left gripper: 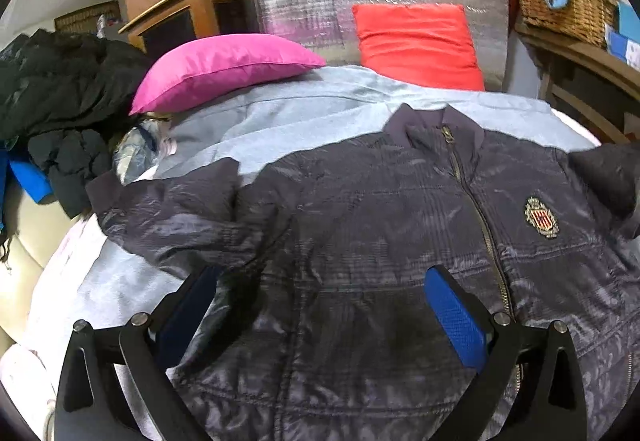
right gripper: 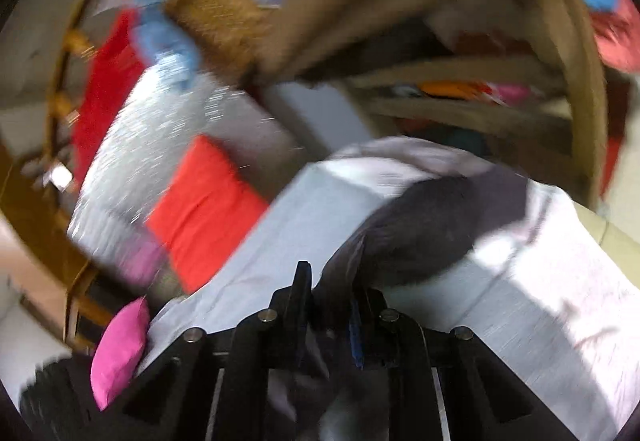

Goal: Fold large clothes
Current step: 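Grasp the jacket sleeve cuff with the right gripper and lift it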

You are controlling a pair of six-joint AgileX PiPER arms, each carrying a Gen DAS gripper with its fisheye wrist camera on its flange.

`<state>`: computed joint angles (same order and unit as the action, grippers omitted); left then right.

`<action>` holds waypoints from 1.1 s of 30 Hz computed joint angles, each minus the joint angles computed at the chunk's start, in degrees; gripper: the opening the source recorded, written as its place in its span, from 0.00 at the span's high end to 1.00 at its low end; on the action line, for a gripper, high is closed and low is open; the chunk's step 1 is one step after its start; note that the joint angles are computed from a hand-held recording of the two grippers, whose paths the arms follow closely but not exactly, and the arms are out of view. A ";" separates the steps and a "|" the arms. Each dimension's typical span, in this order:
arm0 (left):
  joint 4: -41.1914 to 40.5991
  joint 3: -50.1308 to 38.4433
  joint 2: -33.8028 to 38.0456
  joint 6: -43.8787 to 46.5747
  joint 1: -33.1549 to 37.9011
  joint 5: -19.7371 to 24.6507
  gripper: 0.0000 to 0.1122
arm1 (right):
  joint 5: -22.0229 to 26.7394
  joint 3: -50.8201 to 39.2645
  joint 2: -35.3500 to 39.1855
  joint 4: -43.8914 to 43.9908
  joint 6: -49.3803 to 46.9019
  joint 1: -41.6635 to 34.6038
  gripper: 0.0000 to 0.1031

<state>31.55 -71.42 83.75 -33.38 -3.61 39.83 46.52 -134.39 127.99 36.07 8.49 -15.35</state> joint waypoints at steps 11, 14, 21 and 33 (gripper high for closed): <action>-6.35 6.39 -10.15 7.77 8.65 -2.06 0.08 | -11.49 28.42 -22.63 5.12 -5.81 20.89 0.82; -9.16 7.20 -11.69 11.12 11.42 -1.83 0.08 | -13.89 32.21 -23.35 2.06 -2.17 27.82 0.82; -14.65 8.45 -13.53 16.70 15.68 -1.26 0.08 | -8.94 30.04 -14.83 2.40 4.51 35.42 0.67; -17.15 6.67 -12.67 16.09 8.26 -0.81 0.08 | 13.88 44.53 -24.33 30.13 -32.03 23.17 0.14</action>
